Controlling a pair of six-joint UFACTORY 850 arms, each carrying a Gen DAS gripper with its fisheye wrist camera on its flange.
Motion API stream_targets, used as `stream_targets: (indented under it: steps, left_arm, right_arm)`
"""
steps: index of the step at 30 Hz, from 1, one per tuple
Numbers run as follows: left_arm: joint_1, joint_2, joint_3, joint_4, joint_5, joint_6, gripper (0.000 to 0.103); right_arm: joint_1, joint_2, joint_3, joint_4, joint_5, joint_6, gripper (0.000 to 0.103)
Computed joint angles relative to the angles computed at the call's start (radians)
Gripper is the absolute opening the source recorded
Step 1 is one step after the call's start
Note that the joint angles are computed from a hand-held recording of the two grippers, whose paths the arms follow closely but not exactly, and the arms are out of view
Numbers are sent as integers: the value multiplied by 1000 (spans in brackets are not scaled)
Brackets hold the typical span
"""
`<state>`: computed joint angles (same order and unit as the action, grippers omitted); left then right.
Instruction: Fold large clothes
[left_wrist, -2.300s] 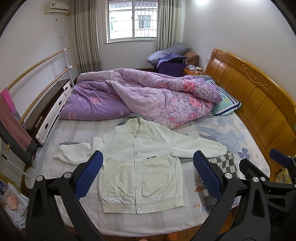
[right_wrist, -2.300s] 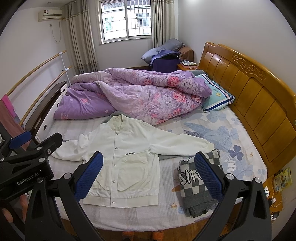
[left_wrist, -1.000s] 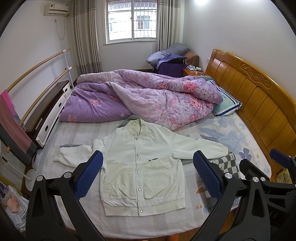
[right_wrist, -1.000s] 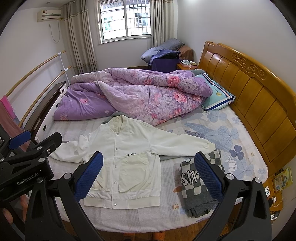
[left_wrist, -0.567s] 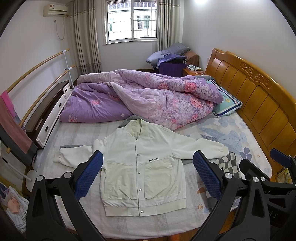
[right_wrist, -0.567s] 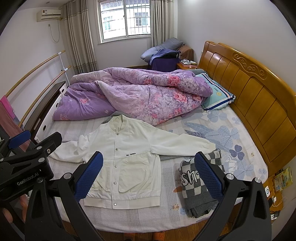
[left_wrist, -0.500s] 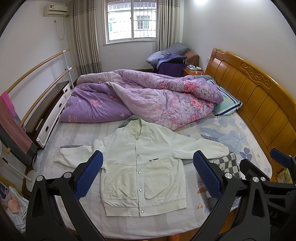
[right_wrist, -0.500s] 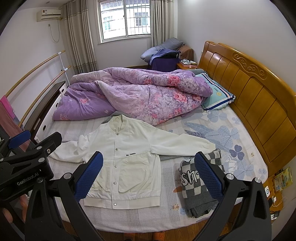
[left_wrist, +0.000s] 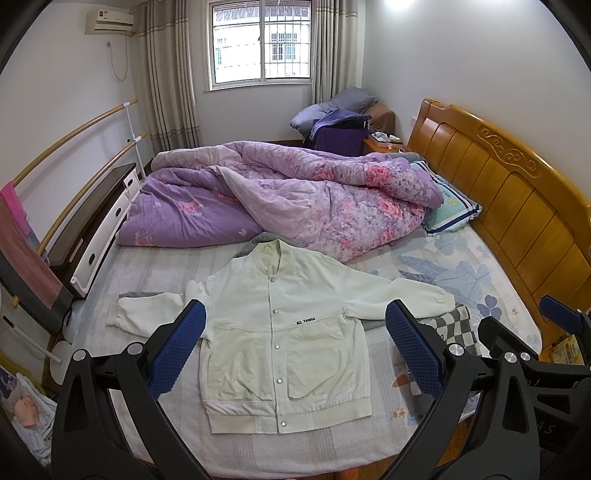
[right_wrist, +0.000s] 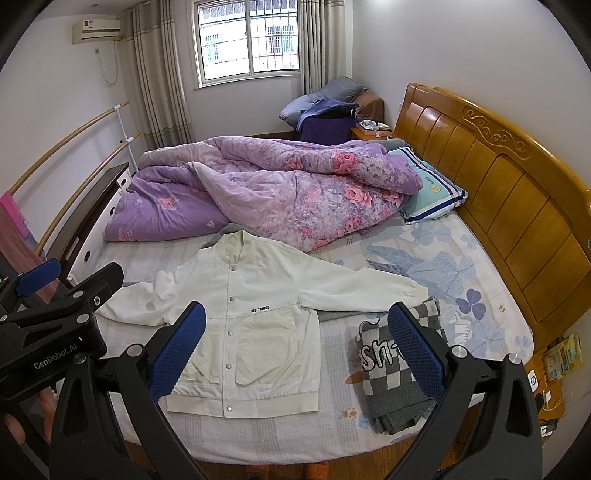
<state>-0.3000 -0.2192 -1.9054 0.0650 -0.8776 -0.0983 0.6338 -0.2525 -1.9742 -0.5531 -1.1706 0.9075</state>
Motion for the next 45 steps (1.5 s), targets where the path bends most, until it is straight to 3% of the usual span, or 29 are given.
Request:
stream_targets:
  steps: [18, 28, 34, 38, 40, 43, 45]
  left_arm:
    - [21, 8, 26, -53, 29, 53, 98]
    - [69, -25, 32, -144, -11, 158, 98]
    - [93, -102, -3, -148, -76, 100, 98]
    - [103, -155, -30, -110, -85, 33, 98]
    - [104, -164, -13, -46, -48, -18, 98]
    - [134, -206, -26, -54, -58, -12, 98]
    - [162, -218, -10, -34, -50, -44, 98]
  right_arm:
    - [11, -23, -26, -14, -32, 25, 95]
    - [17, -103, -101, 34, -99, 29, 95]
    - [-42, -161, -121, 179, -44, -123, 95]
    - [-83, -216, -151, 276, 22, -254, 95]
    - [-106, -250, -171, 325, 64, -326, 95]
    - [-119, -333, -262, 374, 71, -424, 95]
    - [-125, -430, -388, 429, 23, -496, 93]
